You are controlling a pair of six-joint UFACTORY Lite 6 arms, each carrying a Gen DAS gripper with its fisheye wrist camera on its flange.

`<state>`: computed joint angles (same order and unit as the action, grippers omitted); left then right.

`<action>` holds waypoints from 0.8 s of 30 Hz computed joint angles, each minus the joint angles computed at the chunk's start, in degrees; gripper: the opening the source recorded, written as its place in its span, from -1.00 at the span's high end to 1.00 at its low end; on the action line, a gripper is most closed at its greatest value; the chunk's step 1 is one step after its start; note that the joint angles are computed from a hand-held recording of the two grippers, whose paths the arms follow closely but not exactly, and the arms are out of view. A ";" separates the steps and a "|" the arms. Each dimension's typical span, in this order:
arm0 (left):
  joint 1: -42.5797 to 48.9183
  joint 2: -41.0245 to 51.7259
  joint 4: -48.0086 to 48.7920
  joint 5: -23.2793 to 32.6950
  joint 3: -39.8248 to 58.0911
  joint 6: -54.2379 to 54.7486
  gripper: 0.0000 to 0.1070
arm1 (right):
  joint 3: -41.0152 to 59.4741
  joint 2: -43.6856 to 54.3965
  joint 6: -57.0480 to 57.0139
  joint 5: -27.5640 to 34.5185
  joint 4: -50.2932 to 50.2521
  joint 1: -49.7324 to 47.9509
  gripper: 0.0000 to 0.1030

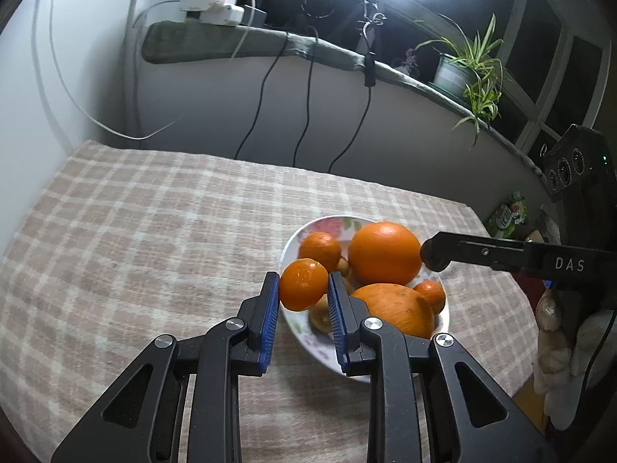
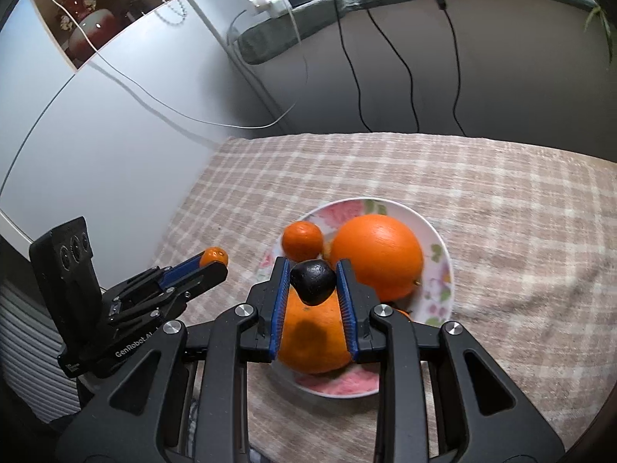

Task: Organize fruits
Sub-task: 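Carry the mandarin with the left gripper over the plate while the right gripper carries the plum, then open both grippers to drop the mandarin and plum into the plate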

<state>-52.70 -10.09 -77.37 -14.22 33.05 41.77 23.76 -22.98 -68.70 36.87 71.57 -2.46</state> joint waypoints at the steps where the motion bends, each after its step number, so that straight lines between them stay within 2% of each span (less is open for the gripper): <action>1: -0.35 0.68 -0.09 -0.07 0.60 0.08 0.57 | -0.15 0.14 -0.29 0.22 -0.03 -0.41 0.50; 17: -2.60 6.41 -1.79 -0.43 6.47 2.56 0.55 | -1.41 0.74 -2.29 0.09 1.03 -0.96 0.49; 20: -2.85 6.60 -1.69 -0.63 6.63 2.34 0.49 | -1.35 0.89 -2.30 -0.06 0.85 -0.93 0.47; 22: -2.91 6.54 -1.21 -0.67 6.54 1.84 0.48 | -1.29 1.05 -2.66 0.14 0.94 -1.14 0.22; 24: -2.97 6.62 -1.48 -0.75 6.61 2.06 0.42 | -1.43 0.92 -3.08 -0.11 1.46 -0.90 0.11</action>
